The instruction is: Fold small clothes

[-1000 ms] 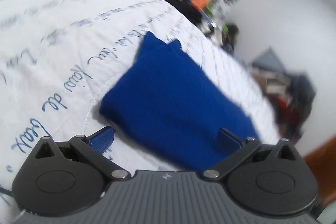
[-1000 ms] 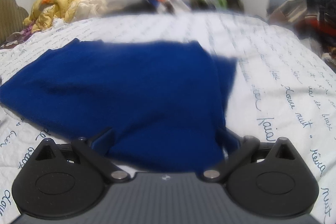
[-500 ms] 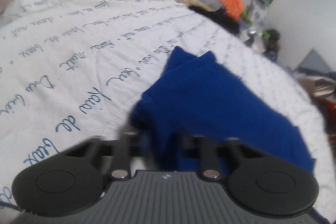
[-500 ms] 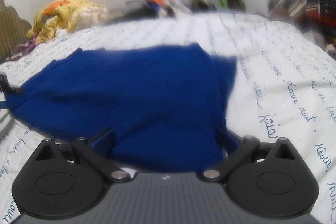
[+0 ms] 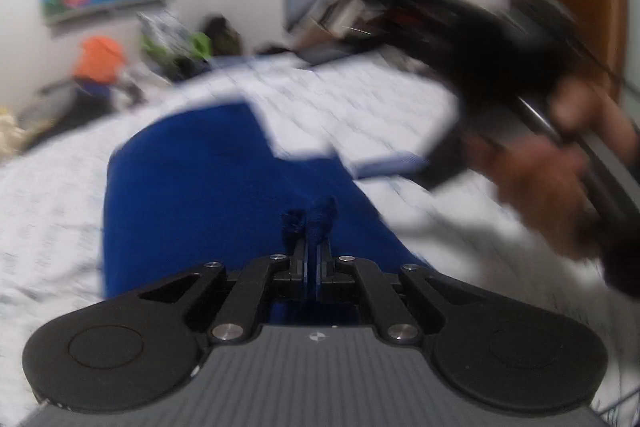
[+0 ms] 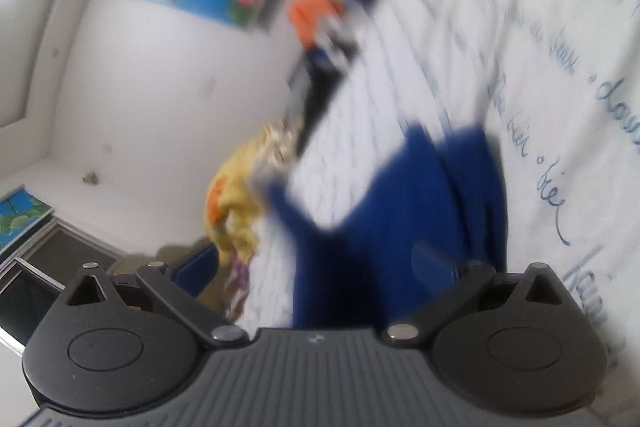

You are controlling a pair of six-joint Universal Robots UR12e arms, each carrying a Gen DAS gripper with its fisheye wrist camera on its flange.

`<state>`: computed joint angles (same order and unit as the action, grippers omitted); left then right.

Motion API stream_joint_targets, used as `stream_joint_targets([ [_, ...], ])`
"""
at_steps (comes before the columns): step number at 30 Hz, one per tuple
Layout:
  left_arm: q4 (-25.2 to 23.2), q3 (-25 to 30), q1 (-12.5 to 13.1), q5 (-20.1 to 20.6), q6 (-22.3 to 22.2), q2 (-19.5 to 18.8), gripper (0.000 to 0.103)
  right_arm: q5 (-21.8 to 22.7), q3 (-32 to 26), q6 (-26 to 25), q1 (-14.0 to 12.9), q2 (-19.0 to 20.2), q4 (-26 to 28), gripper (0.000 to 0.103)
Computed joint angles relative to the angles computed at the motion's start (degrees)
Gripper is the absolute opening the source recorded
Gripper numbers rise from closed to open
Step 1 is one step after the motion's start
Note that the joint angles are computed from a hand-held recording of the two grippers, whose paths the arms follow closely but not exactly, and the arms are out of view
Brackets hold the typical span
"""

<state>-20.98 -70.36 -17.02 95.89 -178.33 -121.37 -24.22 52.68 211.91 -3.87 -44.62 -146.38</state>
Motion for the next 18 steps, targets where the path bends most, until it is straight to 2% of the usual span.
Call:
stream_joint_targets([
  [3, 1.9, -1.5, -0.2, -1.1, 1.6, 0.5, 0.003, -3.0, -0.4, -7.2, 0.8, -0.6, 11.0, 0.103],
  [5, 3.5, -2.1, -0.3, -0.9, 3.3, 0.9, 0.003, -2.7, 0.0, -8.7, 1.0, -0.6, 12.0, 0.103],
  [8, 3.9, -2.2, -0.2, -1.1, 3.5, 1.0, 0.003, -1.7, -1.1, -8.2, 1.3, 0.2, 12.6, 0.103],
  [10, 3.5, -2.1, -0.1, -1.5, 3.2, 0.9, 0.003, -0.9, -3.0, -9.2, 1.6, 1.2, 14.9, 0.103],
  [12, 3.9, -2.2, -0.3, -1.8, 3.6, 1.0, 0.003, -0.9, -5.7, -12.3, 1.9, 2.2, 20.0, 0.103],
  [15, 4.3, -2.0, -0.3, -2.6, 4.5, 0.9, 0.003, -1.4, -7.9, -11.7, 2.3, 3.3, 21.1, 0.103],
  [17, 3.4, -2.0, -0.1, -3.4, 4.0, 0.9, 0.003, -4.6, -9.1, -15.3, 2.9, 3.3, 23.4, 0.09],
  [18, 3.0, -2.1, 0.0, -3.8, 3.5, 1.0, 0.003, -7.8, -9.8, -18.4, 3.3, 3.1, 25.6, 0.063],
])
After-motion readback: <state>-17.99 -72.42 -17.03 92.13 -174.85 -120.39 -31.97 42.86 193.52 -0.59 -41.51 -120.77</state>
